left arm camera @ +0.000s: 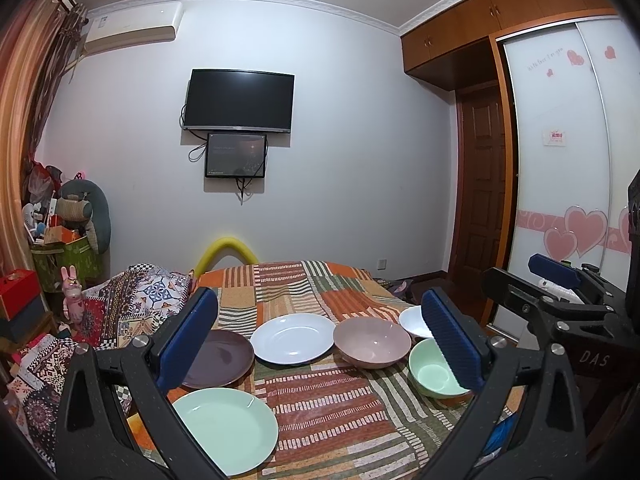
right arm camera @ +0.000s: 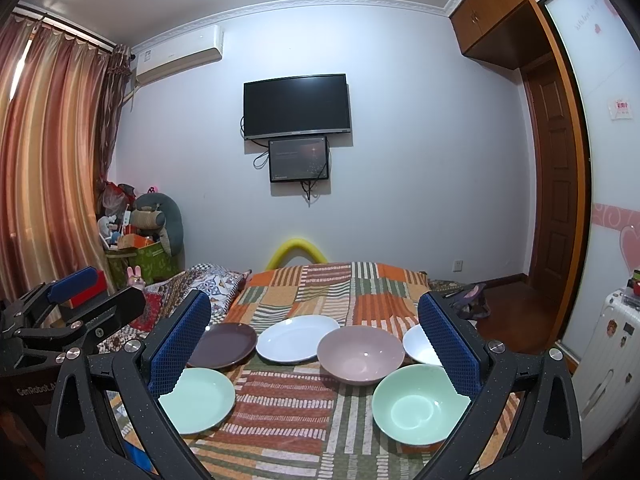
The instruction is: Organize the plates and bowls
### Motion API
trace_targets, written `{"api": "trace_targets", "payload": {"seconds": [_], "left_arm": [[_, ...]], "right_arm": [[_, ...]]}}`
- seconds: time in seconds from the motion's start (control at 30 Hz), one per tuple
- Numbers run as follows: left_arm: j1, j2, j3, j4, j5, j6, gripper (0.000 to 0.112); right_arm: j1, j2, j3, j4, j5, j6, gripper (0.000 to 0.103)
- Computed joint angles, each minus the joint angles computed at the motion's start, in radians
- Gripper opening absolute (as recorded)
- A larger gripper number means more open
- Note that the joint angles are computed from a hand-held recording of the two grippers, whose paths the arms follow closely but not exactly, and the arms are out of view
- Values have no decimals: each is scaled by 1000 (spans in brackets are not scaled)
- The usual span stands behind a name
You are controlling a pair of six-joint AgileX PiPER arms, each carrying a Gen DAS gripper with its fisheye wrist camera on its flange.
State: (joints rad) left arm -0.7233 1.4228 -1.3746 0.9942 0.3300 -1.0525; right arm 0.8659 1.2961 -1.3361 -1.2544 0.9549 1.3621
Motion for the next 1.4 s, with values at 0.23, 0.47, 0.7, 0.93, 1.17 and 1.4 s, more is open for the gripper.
{"api": "trace_targets", "payload": {"seconds": [0.23, 0.47, 0.7, 0.93, 1.17, 1.4], "left_arm": [[0, -1, 3, 3, -1, -3, 103], [0, -1, 4, 7, -2, -7, 103], [4, -4, 8, -9, -13, 10, 103], [26, 6, -8, -125, -20, 147, 103], [92, 59, -47, -329, 13, 361, 103], [206, 151, -119, -568, 46, 574, 103]], "right_arm": [[-1, -1, 1, 0, -1, 0, 103], [-2, -1, 3, 0, -2, 1, 103], [-5, -3, 4, 5, -9, -1, 103], [-37, 4, -5, 39, -49, -25, 103], [-114, 44, -29, 153, -155, -117, 103], [-206, 120, -71, 331, -284, -280, 103]]}}
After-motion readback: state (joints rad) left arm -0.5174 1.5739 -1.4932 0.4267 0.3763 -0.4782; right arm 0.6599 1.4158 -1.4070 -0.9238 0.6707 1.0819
